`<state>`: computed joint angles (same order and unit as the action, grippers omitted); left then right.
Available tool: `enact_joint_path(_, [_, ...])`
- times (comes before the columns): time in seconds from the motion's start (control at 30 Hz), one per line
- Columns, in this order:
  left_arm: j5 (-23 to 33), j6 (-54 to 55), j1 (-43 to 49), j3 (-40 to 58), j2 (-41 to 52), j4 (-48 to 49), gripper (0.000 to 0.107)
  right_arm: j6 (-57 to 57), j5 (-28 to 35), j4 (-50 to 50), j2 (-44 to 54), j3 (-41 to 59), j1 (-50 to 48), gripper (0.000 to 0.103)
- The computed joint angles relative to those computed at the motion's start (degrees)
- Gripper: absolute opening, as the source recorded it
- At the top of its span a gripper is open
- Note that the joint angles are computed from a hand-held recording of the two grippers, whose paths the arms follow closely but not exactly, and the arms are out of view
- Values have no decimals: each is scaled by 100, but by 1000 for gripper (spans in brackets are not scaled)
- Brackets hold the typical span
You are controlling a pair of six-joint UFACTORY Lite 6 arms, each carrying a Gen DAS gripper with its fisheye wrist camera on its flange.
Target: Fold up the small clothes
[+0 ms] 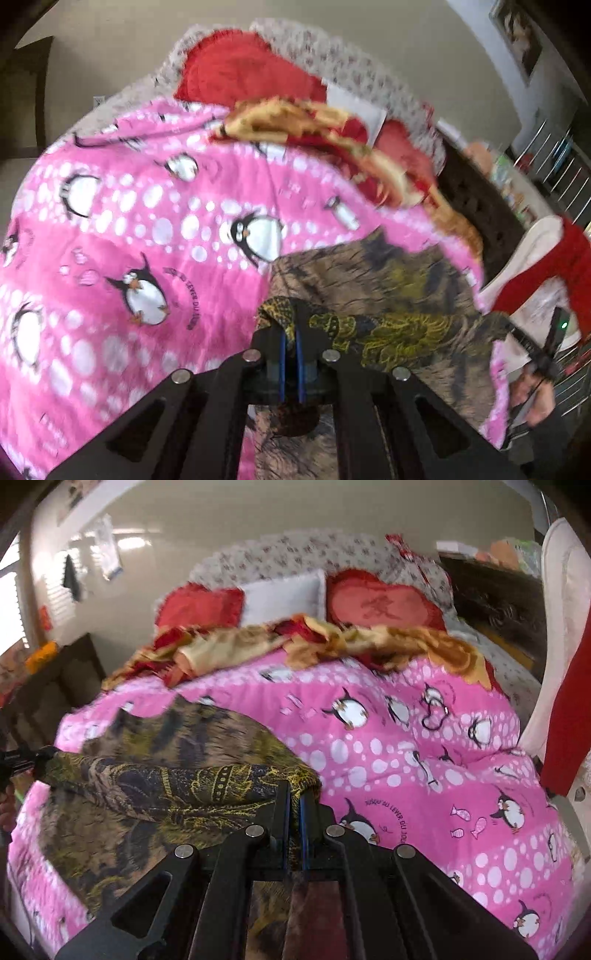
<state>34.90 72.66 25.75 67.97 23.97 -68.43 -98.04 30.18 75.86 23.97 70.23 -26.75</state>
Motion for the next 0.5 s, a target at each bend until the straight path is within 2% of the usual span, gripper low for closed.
enact_joint_path(0.07, [-373,-521,-251,362,473,524,9,290,-229,-229,392,295,128,0])
enact_joint_path(0.13, [-506,-858,-309,566,729,840,14,598,-85,-466,721,580,119,0])
enact_joint_path(0.17, [-481,-719,-264,523,732,700,16,751,-19,-547,805,682,99,0])
enact_joint_path(0.23, [-579,-606,-198,363,587,603,31,1190,457,-748,1005,975,-74,0])
enact_joint_path(0.27, [-733,-436,-149,155,372,508,44,1386,695,-837,1044,1070,-172,0])
enact_joint_path(0.3, [-816,-225,-94,-22,179,373,47,1517,914,-879,1040,1129,-283,0])
enact_joint_path(0.37, [-895,104,46,-379,-264,170,46,1588,1187,-857,863,1069,-487,0])
enact_joint_path(0.43, [-1213,808,3,-1130,-1128,-404,45,1603,1404,-756,616,946,-725,1])
enact_joint_path(0.47, [-1087,1054,24,-1430,-1520,-568,44,1648,1391,-745,499,875,-754,1])
enact_joint_path(0.5, [-947,1228,-32,-1746,-1902,-684,39,1667,1342,-720,338,746,-785,1])
